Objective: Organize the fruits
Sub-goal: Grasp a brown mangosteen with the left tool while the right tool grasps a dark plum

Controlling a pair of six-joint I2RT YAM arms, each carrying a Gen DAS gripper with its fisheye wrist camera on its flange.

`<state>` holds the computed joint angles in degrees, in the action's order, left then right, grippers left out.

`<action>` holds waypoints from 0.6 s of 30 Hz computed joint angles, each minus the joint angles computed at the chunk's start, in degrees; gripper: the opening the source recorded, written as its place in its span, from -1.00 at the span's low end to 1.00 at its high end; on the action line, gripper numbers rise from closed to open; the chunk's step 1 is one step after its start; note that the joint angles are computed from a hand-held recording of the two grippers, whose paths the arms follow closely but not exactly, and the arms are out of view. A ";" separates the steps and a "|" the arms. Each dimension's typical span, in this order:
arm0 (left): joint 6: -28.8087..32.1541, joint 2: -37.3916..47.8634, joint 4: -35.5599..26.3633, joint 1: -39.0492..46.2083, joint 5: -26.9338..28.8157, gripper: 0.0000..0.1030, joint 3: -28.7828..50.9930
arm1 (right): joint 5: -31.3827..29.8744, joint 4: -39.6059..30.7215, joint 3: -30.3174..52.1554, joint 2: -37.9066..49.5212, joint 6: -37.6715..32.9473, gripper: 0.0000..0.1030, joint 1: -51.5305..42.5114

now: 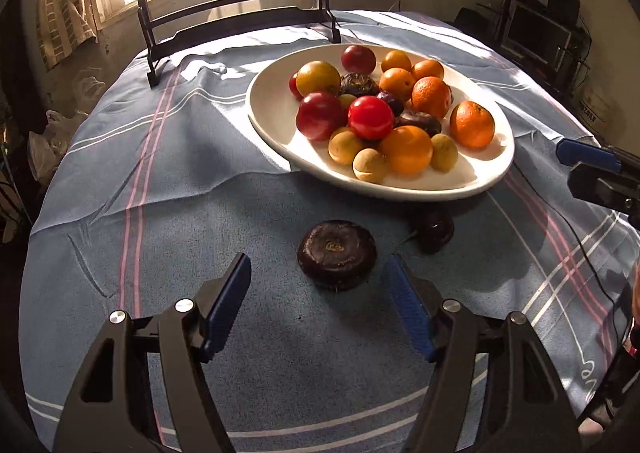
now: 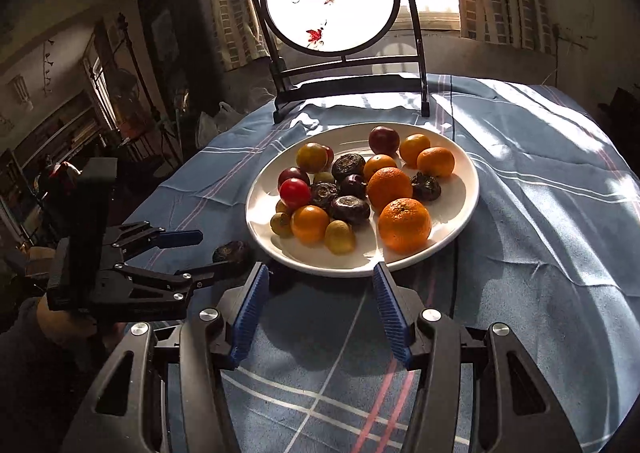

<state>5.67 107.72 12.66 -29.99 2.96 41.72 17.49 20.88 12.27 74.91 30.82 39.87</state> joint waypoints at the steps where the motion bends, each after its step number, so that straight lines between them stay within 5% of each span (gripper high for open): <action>1: 0.15 1.90 -2.83 0.13 1.00 0.05 2.39 | 0.66 -0.13 0.42 0.76 0.30 0.06 0.84; 3: -1.26 2.53 -2.58 0.73 2.56 -0.19 3.37 | 1.26 -0.71 1.88 2.92 0.51 0.06 1.57; 11: -3.60 -7.07 5.80 1.03 2.45 -0.19 -7.11 | 0.83 -2.23 11.48 18.09 -0.71 0.03 6.10; 18: -2.31 -17.48 4.91 5.22 5.86 -0.19 -13.82 | -1.45 -4.58 20.96 28.62 -1.31 0.02 4.19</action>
<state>3.36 90.24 17.57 -24.77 8.82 27.90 16.04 16.30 33.22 103.53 29.51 44.06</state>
